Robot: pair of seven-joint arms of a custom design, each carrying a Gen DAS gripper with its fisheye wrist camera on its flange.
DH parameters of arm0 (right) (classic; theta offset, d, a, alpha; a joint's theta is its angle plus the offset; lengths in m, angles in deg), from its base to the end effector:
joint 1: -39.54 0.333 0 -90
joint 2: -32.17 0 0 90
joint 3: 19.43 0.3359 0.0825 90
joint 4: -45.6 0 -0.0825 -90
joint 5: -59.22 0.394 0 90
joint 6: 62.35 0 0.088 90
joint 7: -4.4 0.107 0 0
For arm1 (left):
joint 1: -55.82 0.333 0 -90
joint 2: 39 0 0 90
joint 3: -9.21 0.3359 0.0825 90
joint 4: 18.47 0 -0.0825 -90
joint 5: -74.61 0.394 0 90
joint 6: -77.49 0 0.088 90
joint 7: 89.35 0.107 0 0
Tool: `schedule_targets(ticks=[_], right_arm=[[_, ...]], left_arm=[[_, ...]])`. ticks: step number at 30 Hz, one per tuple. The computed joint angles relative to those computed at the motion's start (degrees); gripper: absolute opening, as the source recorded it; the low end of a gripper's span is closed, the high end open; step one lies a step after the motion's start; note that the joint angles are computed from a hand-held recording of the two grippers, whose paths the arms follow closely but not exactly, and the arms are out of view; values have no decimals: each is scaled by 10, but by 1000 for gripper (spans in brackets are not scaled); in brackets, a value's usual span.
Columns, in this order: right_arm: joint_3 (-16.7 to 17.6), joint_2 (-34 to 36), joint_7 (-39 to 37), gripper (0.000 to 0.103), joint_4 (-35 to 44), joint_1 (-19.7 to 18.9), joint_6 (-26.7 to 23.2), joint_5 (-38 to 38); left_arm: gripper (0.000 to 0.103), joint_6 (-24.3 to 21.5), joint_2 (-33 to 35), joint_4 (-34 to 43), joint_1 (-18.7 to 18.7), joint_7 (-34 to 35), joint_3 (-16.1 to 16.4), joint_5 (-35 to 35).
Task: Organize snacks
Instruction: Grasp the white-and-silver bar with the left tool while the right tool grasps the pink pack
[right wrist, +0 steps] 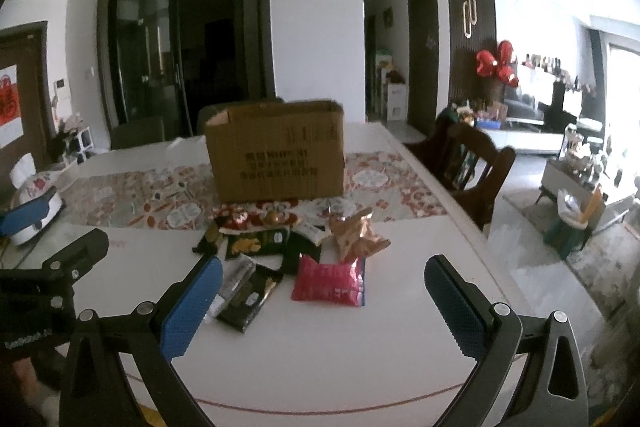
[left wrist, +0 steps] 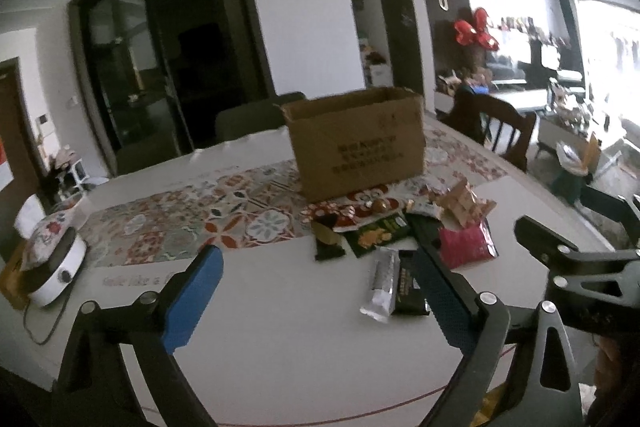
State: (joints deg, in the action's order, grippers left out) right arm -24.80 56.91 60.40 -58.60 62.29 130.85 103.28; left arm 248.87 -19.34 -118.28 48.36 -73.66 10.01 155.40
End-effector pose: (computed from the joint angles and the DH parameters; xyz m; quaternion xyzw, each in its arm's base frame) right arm 0.6779 0.1422 0.4329 -0.6310 0.5831 -0.3360 0.3860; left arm 0.6706 -0.1499 0.4506 -0.5671 0.6570 -0.3021 0.3942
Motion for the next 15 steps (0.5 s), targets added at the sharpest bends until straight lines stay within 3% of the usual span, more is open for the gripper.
schedule_targets(ticks=[2, 5, 10, 15], right_arm=[[-40, 18, 10, 102, 24, 26, -33, 6], [-62, 44, 44, 102, 55, 30, -78, -15], [-62, 87, 97, 98, 113, 8, -154, -52], [-82, 130, 163, 94, 165, 6, -216, -106]], left_arm=[[92, 7, 20, 13, 13, 73, -17, -58], [87, 9, 48, 30, 31, 191, -46, -159], [77, -16, 103, 73, 70, 366, -112, -307], [65, -76, 162, 130, 116, 516, -191, -446]])
